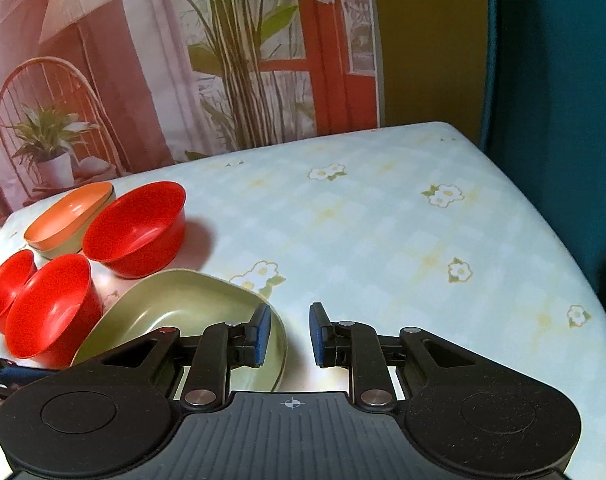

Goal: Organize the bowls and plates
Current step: 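Close the right gripper on the green square plate's rim, then lift the green square plate with the right gripper over the orange plate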

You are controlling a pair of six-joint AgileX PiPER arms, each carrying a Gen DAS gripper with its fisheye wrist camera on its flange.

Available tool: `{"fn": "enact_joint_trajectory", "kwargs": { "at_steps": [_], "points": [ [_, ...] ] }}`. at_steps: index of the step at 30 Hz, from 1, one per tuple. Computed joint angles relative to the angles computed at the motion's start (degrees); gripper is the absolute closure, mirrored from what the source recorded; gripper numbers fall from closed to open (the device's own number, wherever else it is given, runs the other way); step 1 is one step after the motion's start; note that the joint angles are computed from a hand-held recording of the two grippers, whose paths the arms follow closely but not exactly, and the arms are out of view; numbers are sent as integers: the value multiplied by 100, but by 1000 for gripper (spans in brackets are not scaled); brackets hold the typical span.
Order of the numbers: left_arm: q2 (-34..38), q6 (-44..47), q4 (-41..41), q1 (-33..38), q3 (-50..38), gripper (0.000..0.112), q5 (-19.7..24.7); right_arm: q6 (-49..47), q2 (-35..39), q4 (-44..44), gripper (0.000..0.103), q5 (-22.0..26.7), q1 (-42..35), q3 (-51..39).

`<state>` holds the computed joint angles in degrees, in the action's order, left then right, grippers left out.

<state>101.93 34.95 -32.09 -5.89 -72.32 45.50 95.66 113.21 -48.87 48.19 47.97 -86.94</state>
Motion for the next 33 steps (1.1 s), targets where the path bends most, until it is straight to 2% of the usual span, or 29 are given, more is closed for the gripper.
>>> {"fn": "enact_joint_trajectory", "kwargs": {
  "at_steps": [4, 9, 22, 26, 33],
  "points": [
    [-59, -56, 87, -57, 90, 77, -129, 90, -14, -9, 83, -166, -2, 121],
    [-18, -38, 45, -112, 99, 89, -242, 199, 10, 3, 83, -333, 28, 198],
    [-63, 27, 58, -198, 299, 91, -559, 308, 17, -3, 92, -453, 40, 296],
    [-139, -38, 256, -306, 328, 90, -581, 350, 3, -23, 96, -434, 57, 334],
    [-296, 446, -96, -284, 367, 90, -448, 639, -202, -119, 97, -270, 115, 533]
  ]
}}
